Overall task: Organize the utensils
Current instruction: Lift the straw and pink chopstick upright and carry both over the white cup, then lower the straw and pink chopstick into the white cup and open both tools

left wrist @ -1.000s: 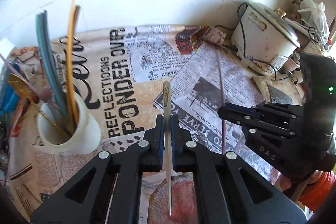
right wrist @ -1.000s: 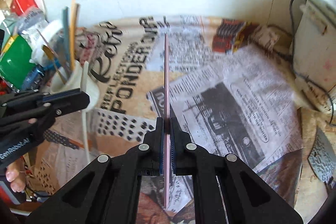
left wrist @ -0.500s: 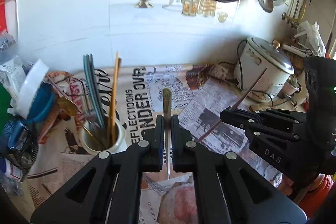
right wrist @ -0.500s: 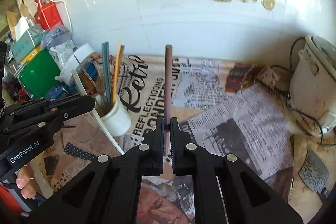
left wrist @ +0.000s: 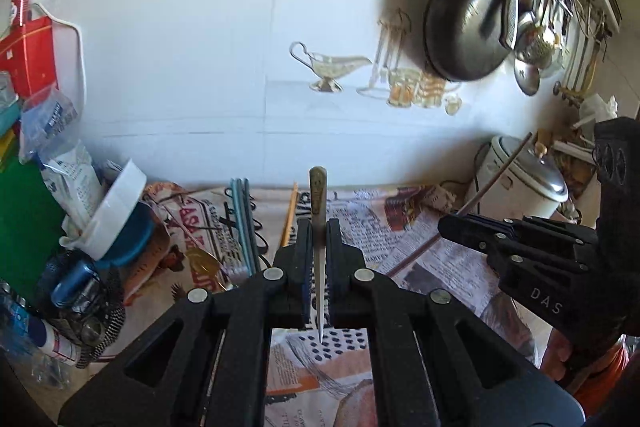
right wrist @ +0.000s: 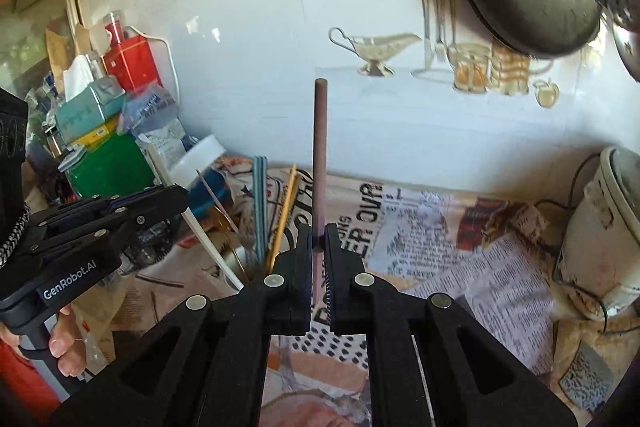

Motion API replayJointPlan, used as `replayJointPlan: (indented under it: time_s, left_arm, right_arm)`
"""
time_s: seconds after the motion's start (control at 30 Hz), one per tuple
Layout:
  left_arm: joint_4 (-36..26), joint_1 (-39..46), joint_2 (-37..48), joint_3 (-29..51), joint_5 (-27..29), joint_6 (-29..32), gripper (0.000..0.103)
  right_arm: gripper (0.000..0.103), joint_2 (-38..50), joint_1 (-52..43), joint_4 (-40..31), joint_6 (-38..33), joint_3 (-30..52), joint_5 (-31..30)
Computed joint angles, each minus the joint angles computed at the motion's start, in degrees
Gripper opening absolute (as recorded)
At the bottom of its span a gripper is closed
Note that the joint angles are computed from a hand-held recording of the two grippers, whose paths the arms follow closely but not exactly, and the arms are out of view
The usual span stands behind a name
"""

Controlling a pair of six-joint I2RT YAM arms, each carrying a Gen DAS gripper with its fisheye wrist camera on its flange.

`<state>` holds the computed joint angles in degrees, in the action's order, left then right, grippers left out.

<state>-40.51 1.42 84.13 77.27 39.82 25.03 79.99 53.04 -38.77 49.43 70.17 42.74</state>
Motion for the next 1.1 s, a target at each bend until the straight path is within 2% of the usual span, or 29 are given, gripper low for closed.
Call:
replayJointPlan:
  time_s: [0.2, 0.47, 0.7, 0.87, 1.1]
  left_arm:
    - [0.7, 2.9, 5.5, 7.3, 1.1, -1.1, 0.004]
    - [0.4, 4.6, 14.0, 14.7, 0.2, -2.0, 0.004]
    - [-0.6, 4.4, 18.0, 14.4, -1.8, 1.3, 0.004]
    - [-3.9, 4.2, 21.7, 15.2, -2.4, 3.7, 0.004]
    - [-6.7, 3.6, 25.4, 17.0, -2.8, 4.3, 0.004]
  right_arm:
    - [0.005, 3.4, -1.3, 4.6, -4.8, 3.8, -1.5]
    - [0.005, 11.1, -4.8, 9.7, -8.9, 8.2, -8.1]
    - [0.005, 17.1, -7.8, 11.8, -8.0, 9.1, -14.8]
    - [0.005, 21.0, -9.8, 12.4, -6.4, 9.2, -19.6]
    - [0.006, 24.6, -11.0, 11.4, -5.6, 11.0, -22.4]
